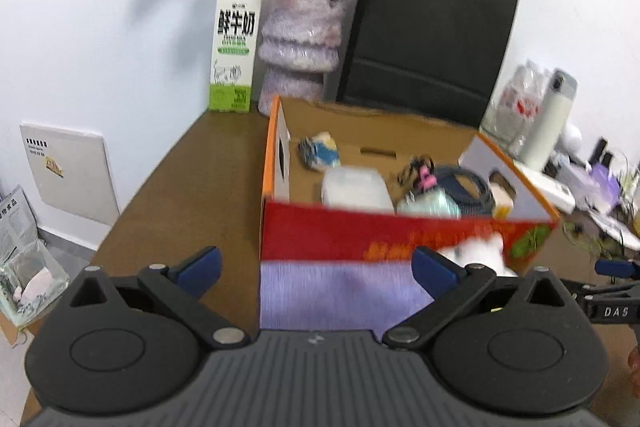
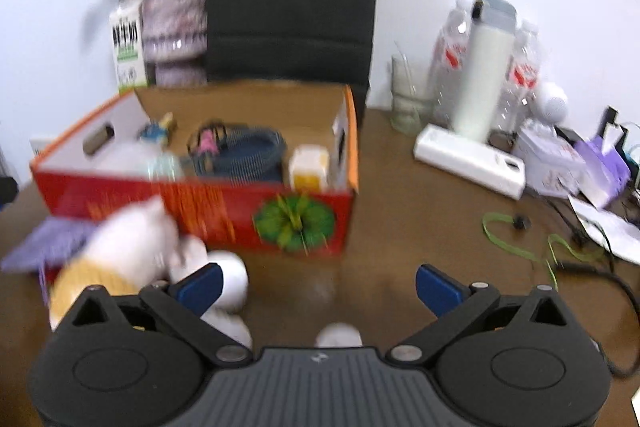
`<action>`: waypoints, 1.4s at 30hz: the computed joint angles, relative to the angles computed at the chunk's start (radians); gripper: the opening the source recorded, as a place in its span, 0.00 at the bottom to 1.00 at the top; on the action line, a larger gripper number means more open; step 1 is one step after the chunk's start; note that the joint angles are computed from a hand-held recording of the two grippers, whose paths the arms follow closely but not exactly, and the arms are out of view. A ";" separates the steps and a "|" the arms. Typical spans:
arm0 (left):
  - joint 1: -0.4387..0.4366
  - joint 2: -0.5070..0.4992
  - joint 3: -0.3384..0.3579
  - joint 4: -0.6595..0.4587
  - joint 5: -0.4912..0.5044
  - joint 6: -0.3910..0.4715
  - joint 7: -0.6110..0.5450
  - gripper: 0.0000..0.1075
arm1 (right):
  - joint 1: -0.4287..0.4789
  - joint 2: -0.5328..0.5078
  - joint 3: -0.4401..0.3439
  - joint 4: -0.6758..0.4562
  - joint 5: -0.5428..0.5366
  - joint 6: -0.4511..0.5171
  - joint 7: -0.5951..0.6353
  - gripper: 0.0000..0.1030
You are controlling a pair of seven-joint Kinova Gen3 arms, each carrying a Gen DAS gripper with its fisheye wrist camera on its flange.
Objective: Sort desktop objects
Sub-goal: 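Grasp the purple pouch with the left gripper while the right grasps the small white item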
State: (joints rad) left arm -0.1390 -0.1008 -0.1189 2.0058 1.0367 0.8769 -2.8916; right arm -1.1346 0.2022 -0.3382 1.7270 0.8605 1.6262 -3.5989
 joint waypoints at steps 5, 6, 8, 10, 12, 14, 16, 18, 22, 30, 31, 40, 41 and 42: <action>-0.018 -0.013 -0.022 0.048 -0.024 0.028 -0.048 0.96 | -0.048 0.012 -0.017 0.017 -0.036 0.035 -0.099 1.00; -0.020 -0.014 -0.023 0.057 -0.028 0.028 -0.056 0.96 | -0.056 0.014 -0.019 0.019 -0.041 0.041 -0.113 1.00; -0.021 -0.019 -0.023 0.075 -0.038 0.020 -0.070 0.96 | -0.069 0.018 -0.022 0.022 -0.051 0.049 -0.140 1.00; -0.018 -0.023 -0.022 0.097 -0.029 0.002 -0.106 0.96 | -0.077 0.017 -0.024 0.034 -0.059 0.045 -0.162 1.00; -0.007 -0.036 -0.008 0.121 -0.027 -0.051 -0.132 0.96 | -0.079 0.016 -0.025 0.044 -0.063 0.037 -0.178 1.00; 0.009 -0.042 0.002 0.138 -0.026 -0.102 -0.147 0.96 | -0.075 0.020 -0.023 0.045 -0.070 0.030 -0.175 1.00; 0.026 -0.041 0.016 0.143 -0.039 -0.152 -0.127 0.96 | -0.069 0.027 -0.019 0.040 -0.079 0.030 -0.165 1.00; 0.042 -0.040 0.023 0.147 -0.048 -0.199 -0.096 0.96 | -0.069 0.031 -0.015 0.039 -0.081 0.028 -0.160 1.00; 0.067 -0.025 0.013 0.144 -0.010 -0.233 -0.099 0.96 | -0.068 0.027 -0.012 0.057 -0.071 0.011 -0.177 1.00; 0.094 0.003 0.030 0.154 0.130 -0.252 -0.264 0.91 | -0.048 0.034 0.004 0.077 -0.050 0.006 -0.188 0.85; 0.094 0.005 0.033 0.159 0.155 -0.255 -0.293 0.90 | -0.041 0.030 0.004 0.084 -0.047 -0.008 -0.186 0.78; 0.089 0.039 0.065 0.141 0.172 -0.241 -0.328 0.28 | -0.046 0.017 -0.016 0.111 -0.003 -0.036 -0.209 0.37; 0.086 0.044 0.066 0.136 0.159 -0.231 -0.321 0.23 | -0.048 0.017 -0.017 0.113 0.001 -0.037 -0.211 0.30; 0.083 0.046 0.067 0.133 0.150 -0.226 -0.320 0.16 | -0.049 0.018 -0.017 0.114 0.004 -0.038 -0.214 0.26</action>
